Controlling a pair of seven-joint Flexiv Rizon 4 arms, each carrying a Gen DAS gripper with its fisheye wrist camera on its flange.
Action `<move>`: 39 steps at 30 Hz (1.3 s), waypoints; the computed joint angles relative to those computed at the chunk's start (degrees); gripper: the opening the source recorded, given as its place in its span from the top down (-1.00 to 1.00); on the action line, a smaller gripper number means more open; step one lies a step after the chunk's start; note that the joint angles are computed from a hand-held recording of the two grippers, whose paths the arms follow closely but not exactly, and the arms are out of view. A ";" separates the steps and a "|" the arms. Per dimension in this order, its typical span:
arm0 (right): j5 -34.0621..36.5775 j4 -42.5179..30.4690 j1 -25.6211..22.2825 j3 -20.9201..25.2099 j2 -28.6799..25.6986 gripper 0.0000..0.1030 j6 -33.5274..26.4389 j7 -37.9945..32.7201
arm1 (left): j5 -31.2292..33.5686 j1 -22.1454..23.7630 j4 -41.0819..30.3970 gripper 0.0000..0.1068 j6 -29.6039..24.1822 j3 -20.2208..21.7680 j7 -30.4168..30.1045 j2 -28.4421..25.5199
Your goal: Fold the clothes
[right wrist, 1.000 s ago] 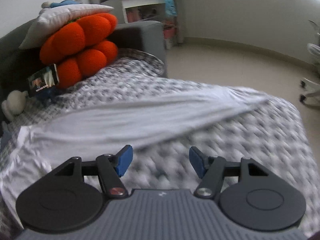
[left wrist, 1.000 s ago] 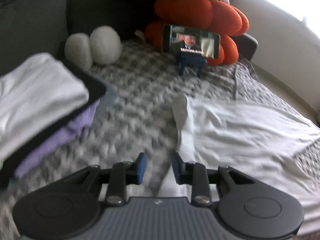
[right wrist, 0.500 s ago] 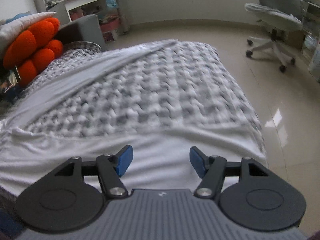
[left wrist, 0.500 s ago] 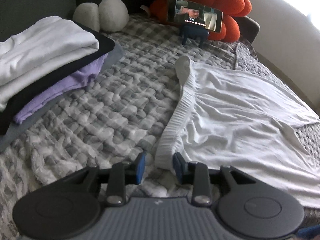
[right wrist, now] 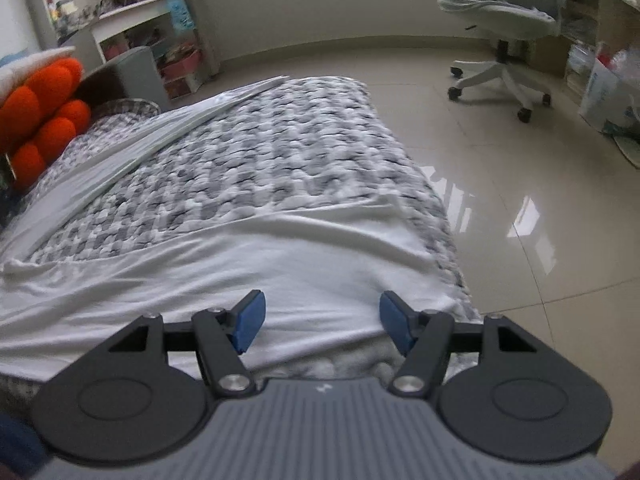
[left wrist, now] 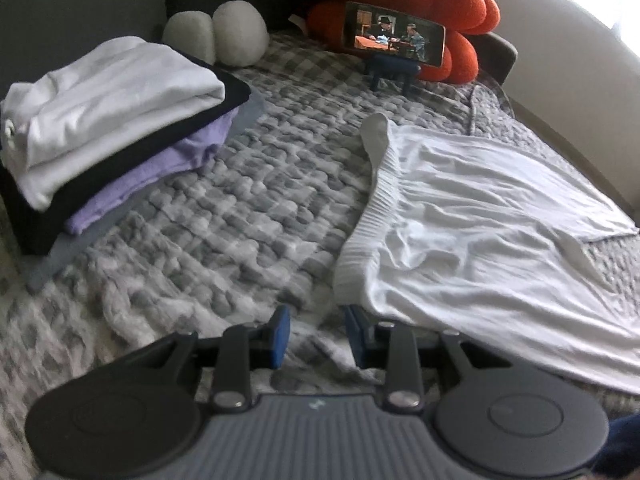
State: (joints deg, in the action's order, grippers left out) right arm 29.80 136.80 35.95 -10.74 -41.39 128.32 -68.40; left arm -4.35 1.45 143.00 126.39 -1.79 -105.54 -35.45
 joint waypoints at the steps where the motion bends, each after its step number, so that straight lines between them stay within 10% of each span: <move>1: 0.48 0.16 -0.01 0.02 0.03 -0.31 0.11 0.29 | 1.66 2.10 0.11 0.40 0.63 -1.48 -1.56 -0.20; 13: -4.05 4.62 -15.08 11.71 -0.19 -0.32 10.99 13.06 | 20.64 20.76 -3.46 0.02 5.95 -15.17 -21.39 -7.27; 27: -19.09 9.81 -32.15 18.32 -7.56 -0.27 29.75 37.67 | 14.12 11.09 -7.67 0.34 3.64 -10.52 -21.51 -8.78; 32: -18.30 8.74 -28.26 15.31 -6.66 0.18 28.32 36.58 | 12.17 9.55 -7.63 0.46 4.36 -9.24 -21.45 -8.24; 39: -16.27 5.52 -25.33 13.36 -5.91 0.22 24.40 33.38 | 10.52 8.59 -7.91 0.47 4.10 -8.46 -21.53 -8.28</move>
State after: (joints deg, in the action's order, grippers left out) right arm 13.53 142.32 10.62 2.62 -47.31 152.73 -35.03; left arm 6.17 10.04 135.09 130.49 -10.25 -127.06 -43.72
